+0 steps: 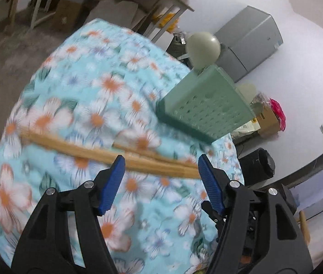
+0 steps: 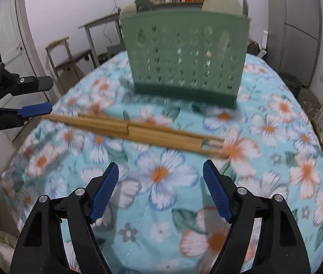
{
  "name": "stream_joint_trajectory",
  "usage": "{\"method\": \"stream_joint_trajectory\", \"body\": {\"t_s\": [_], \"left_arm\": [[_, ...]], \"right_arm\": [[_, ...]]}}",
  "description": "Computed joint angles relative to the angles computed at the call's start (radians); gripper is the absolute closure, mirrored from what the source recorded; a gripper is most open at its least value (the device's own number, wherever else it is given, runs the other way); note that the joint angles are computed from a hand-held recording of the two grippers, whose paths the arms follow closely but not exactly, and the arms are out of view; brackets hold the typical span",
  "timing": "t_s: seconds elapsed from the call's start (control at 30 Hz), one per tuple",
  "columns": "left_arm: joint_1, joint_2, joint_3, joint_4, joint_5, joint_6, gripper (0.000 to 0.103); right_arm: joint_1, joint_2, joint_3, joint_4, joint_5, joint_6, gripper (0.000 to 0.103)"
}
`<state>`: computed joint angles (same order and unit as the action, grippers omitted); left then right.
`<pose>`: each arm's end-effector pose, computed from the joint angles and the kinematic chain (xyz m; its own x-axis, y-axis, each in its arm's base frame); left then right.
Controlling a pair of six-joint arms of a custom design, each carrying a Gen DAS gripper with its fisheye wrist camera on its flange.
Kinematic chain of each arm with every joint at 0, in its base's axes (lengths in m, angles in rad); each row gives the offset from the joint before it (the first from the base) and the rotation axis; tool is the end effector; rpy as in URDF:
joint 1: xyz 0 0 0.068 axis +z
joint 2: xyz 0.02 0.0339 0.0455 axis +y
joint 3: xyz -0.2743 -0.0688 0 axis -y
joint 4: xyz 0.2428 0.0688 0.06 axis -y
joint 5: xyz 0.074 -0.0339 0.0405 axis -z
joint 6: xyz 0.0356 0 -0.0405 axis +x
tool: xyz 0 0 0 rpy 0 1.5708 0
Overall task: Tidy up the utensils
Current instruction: 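Move the left tool down to the wooden chopsticks on the bed, then close the left tool on a pair of wooden chopsticks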
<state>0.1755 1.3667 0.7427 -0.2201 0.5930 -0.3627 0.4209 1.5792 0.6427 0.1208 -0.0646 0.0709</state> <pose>0.2647 0.0267 0.2116 -0.7664 -0.4347 -0.4730 -0.0547 0.7777 -0.6262 0.2634 0.1204 0.1480 -0.6947 -0.2335 -0.6803 -0.3999 0.9116 0.0954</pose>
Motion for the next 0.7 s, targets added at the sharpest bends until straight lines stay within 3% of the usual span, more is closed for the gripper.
{"method": "stream_joint_trajectory", "body": {"t_s": [0.2, 0.3, 0.5, 0.6, 0.7], "left_arm": [[0.036, 0.018, -0.119, 0.153, 0.097, -0.097, 0.041], [0.078, 0.073, -0.175, 0.307, 0.190, -0.212, 0.042], [0.137, 0.214, -0.254, 0.615, 0.257, -0.482, 0.061], [0.148, 0.232, -0.280, 0.677, 0.246, -0.555, 0.072], [0.172, 0.190, -0.291, 0.631, 0.241, -0.564, 0.074]], "right_arm": [[0.029, 0.026, -0.068, 0.080, 0.043, 0.033, 0.011], [0.042, 0.019, -0.095, 0.120, 0.061, 0.029, 0.008], [0.025, 0.008, -0.111, 0.139, 0.034, 0.037, 0.008], [0.021, 0.014, -0.113, 0.152, 0.020, 0.038, 0.008], [0.013, 0.015, -0.111, 0.152, 0.002, 0.033, 0.008]]}}
